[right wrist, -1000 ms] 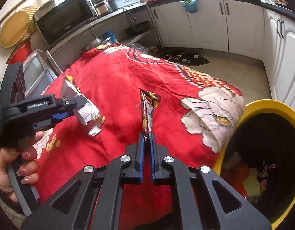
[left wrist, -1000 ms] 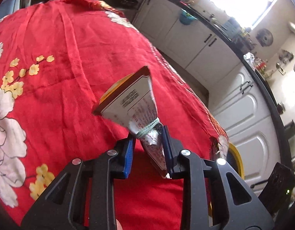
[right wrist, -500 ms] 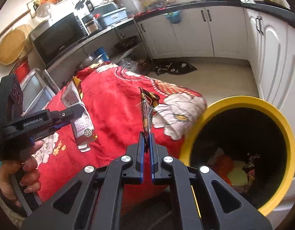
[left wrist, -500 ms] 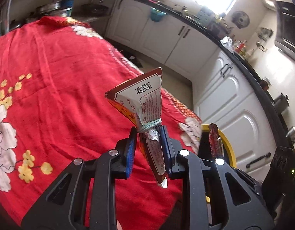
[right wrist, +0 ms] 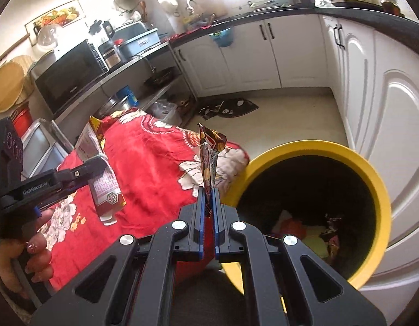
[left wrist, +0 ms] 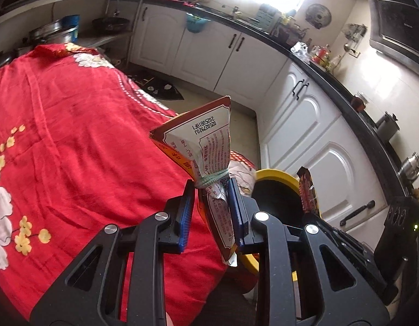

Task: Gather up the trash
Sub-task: 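Carry the white snack bag in the left gripper over the bin while the right carries the chocolate bar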

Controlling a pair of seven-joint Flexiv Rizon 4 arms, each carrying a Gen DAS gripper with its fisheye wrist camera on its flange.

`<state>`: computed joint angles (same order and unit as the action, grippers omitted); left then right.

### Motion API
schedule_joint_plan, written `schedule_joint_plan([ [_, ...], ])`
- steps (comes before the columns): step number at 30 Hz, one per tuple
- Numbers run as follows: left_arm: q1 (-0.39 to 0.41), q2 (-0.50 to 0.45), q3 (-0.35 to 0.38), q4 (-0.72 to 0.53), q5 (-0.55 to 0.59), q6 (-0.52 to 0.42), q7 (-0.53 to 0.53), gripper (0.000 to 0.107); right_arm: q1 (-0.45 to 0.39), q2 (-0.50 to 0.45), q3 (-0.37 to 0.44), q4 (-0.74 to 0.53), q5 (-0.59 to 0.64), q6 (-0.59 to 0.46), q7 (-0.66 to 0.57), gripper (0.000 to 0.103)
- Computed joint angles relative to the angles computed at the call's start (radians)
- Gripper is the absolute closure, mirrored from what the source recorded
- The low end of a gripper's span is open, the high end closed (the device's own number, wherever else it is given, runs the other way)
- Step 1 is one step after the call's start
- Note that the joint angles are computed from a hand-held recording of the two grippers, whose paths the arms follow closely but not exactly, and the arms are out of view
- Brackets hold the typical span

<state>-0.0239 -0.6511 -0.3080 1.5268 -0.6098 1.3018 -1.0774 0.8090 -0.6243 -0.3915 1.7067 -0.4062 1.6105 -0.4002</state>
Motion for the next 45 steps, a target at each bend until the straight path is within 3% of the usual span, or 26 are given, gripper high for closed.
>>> schedule_joint_plan([
  [13, -0.014, 0.002, -0.045, 0.012, -0.007, 0.025, 0.065, 0.088, 0.182, 0.051, -0.254, 0.137, 0.009, 0.020, 0.060, 0.098],
  [25, -0.056, -0.022, -0.038, -0.010, 0.039, 0.051, 0.084, 0.088, 0.334, 0.035, -0.436, 0.204, 0.098, 0.020, 0.007, 0.098],
  [38, -0.105, -0.071, -0.012, -0.064, 0.123, 0.055, 0.066, 0.088, 0.367, 0.009, -0.479, 0.233, 0.146, -0.017, -0.016, 0.098],
  [45, -0.131, -0.108, 0.019, -0.112, 0.168, 0.006, 0.048, 0.087, 0.265, 0.019, -0.356, 0.217, 0.116, -0.042, -0.012, 0.098],
])
